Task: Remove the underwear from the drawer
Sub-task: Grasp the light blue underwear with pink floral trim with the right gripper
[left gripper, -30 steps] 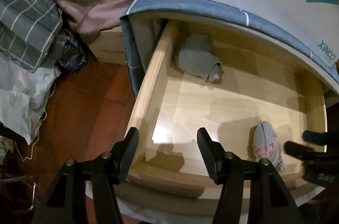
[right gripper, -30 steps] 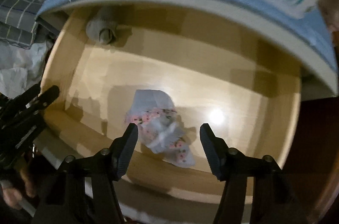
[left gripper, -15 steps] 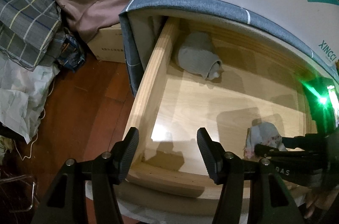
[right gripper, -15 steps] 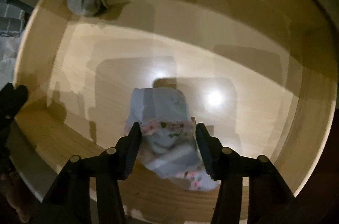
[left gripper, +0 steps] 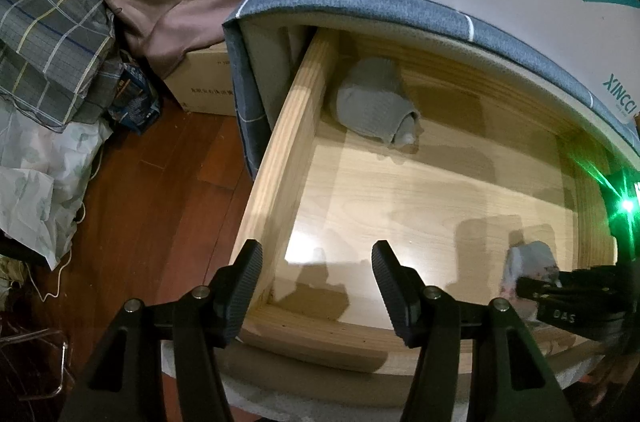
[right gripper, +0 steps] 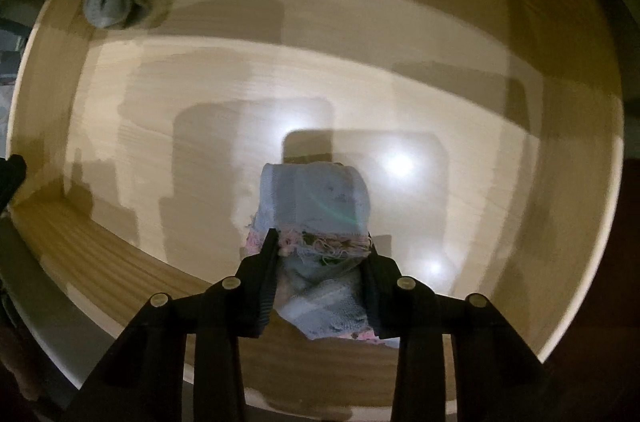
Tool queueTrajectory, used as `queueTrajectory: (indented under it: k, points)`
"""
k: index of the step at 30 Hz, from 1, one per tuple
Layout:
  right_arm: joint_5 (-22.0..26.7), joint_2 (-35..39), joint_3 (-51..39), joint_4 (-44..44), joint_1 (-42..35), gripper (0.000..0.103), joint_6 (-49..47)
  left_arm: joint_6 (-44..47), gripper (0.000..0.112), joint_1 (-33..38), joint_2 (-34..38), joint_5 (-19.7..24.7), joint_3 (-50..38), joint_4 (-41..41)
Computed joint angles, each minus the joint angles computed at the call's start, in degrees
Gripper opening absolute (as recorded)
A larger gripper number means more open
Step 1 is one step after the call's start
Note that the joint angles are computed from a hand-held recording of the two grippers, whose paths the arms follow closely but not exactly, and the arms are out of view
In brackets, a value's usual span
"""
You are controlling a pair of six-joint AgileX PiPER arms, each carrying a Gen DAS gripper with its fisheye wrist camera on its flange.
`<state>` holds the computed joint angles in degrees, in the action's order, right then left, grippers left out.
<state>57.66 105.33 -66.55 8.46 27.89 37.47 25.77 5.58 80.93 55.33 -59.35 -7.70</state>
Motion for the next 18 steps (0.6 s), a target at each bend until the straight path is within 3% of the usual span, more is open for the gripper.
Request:
queueTrajectory:
  k: [10,18]
  points:
    - [-1.0,-6.0,8.8,-2.3,-1.7,0.033,3.0,0.8,0.058,0.5,0.2,0.2,0.1,-0.8]
    - [0.5,-4.8,6.4,-6.0,-1.7,0.03,6.1,4.6,0.058,2.9,2.7,3.7,-2.0,-4.9]
